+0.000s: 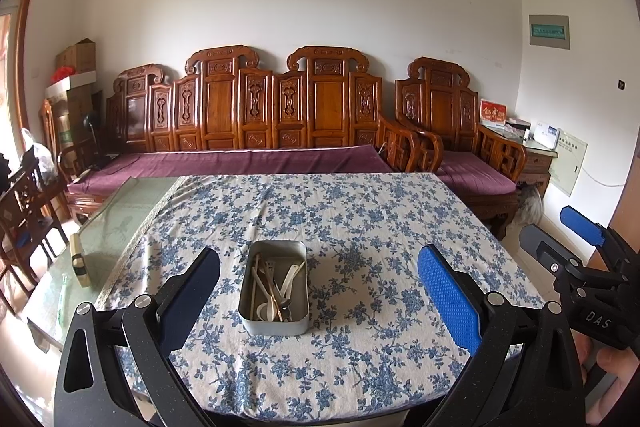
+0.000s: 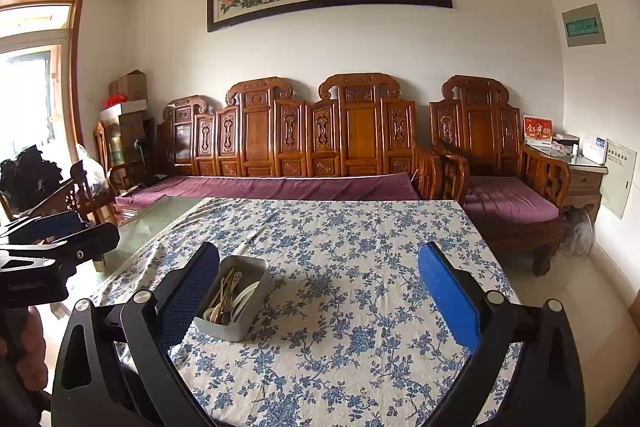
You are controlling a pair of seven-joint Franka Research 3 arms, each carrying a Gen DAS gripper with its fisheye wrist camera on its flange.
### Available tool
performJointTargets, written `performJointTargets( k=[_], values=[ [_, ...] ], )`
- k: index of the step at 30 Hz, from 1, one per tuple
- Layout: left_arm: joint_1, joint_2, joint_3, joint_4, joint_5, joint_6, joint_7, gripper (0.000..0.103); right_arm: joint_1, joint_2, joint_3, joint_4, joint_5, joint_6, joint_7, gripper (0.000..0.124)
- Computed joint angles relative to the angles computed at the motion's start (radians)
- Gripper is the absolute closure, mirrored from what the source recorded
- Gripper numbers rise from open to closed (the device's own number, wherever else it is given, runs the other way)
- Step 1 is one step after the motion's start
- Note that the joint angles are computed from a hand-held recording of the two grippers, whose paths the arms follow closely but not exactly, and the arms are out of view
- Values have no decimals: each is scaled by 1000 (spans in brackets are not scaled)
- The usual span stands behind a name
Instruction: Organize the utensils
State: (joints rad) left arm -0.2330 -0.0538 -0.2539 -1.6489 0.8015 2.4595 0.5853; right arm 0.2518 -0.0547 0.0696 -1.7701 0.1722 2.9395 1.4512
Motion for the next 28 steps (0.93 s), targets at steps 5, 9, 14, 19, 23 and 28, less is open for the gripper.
performJointTargets(
  k=[5, 9, 14, 19, 23, 28],
  values=[
    [2, -7, 0, -10, 1, 8, -1, 8, 0, -1, 0, 0, 1, -1, 0, 24],
    [3, -8, -1, -11, 0, 9, 2, 8, 0, 0, -1, 1, 1, -1, -1, 24],
    [4, -6, -2, -8, -1, 10, 3, 8, 0, 0, -1, 1, 1, -2, 0, 24],
    [4, -7, -1, -7, -5, 12, 9, 8, 0, 0, -1, 1, 0, -1, 1, 24],
    [3, -4, -3, -1, -1, 5, 6, 8, 0, 0, -1, 2, 1, -2, 0, 24],
    [2, -3, -1, 2, -6, 8, 10, 8, 0, 0, -1, 2, 3, -3, -1, 24]
  ],
)
